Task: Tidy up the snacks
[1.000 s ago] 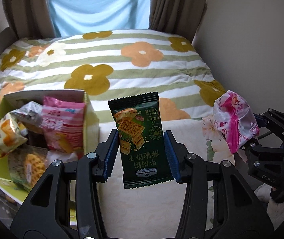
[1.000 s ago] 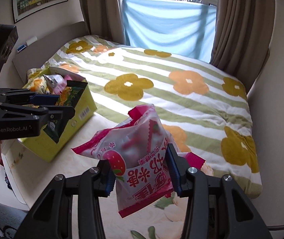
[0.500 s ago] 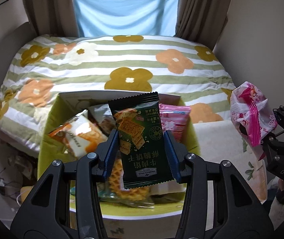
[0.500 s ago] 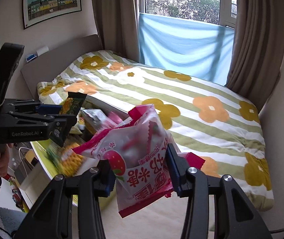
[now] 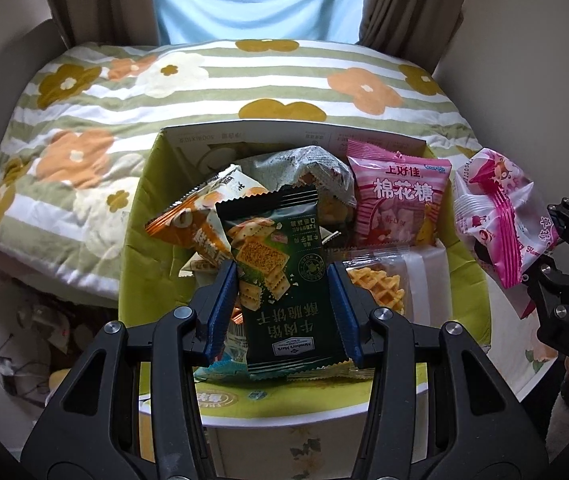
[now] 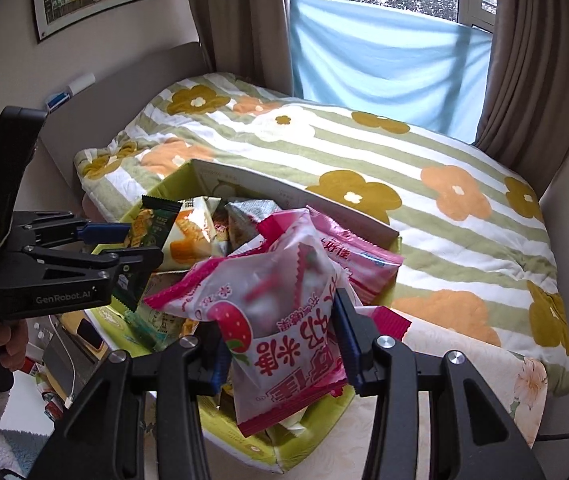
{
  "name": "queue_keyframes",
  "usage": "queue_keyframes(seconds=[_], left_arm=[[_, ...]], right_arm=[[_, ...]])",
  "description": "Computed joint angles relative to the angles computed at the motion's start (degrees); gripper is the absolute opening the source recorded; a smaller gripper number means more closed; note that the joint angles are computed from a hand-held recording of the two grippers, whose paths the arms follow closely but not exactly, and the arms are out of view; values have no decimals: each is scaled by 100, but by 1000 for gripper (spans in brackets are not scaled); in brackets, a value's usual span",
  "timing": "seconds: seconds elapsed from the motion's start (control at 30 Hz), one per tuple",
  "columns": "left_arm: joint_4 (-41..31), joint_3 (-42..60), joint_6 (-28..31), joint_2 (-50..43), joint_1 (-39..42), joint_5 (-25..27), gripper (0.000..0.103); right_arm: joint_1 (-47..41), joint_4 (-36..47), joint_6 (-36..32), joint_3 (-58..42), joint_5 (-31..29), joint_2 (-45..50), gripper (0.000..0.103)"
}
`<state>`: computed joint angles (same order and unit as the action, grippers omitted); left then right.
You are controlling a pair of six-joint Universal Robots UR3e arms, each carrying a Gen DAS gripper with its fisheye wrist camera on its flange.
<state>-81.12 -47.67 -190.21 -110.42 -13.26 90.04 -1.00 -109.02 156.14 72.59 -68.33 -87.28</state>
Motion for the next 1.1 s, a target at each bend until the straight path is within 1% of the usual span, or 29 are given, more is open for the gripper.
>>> queue_keyframes(seconds=[0.03,0.07,0.1,0.13,0.17,0.2,0.27,0.43,0.53,0.63,0.7,0.73,0.77,0.8,0.83,0.9,0.97,1.1], left_arm=[[-1,-10,-1,6,-13,-11,44],[-59,41,-11,-11,-51,0,57],[-124,119,-37,-52,-112,130,87],[-172,256,-112,-137,-199,355,100],[-27,154,-189,-82,-279,541,103],[88,21,-194,7,-291,554,103],[10,-18,-220,51,-261,495,103],[-9,-324,-321,200,-255,622,103],[103,-629,-359,391,-214,614,103],[104,-679,-380,426,-223,664,103],[100,-686,-386,432,-234,696,103],[108,-707,-386,450,-233,690,103],[106,-701,-391,445,-237,701,103],[96,-696,-389,444,-237,705,103],[82,-687,-389,444,-239,705,103],[63,-677,-388,449,-243,698,103],[31,-678,-368,461,-231,678,103],[70,-775,-284,519,-176,574,103]], right_arm=[[4,53,-35,-55,13,25,41],[4,62,-69,-94,14,48,41],[12,77,-91,-140,5,73,41],[15,132,-117,-221,0,119,41],[5,183,-128,-301,4,164,41],[-21,221,-139,-357,27,193,41],[-35,281,-145,-438,51,239,41],[33,405,-138,-645,12,440,41],[157,574,-89,-1006,-26,742,42],[294,770,-70,-1457,-92,1075,42],[397,627,55,-1520,-197,1179,45],[390,492,107,-1418,-194,1135,58],[367,349,163,-1287,-131,1067,83],[323,256,199,-1160,-23,990,95],[260,172,218,-987,119,881,102],[223,37,279,-746,164,735,102],[269,-54,357,-647,-55,675,102],[289,-226,505,-502,-240,551,102]])
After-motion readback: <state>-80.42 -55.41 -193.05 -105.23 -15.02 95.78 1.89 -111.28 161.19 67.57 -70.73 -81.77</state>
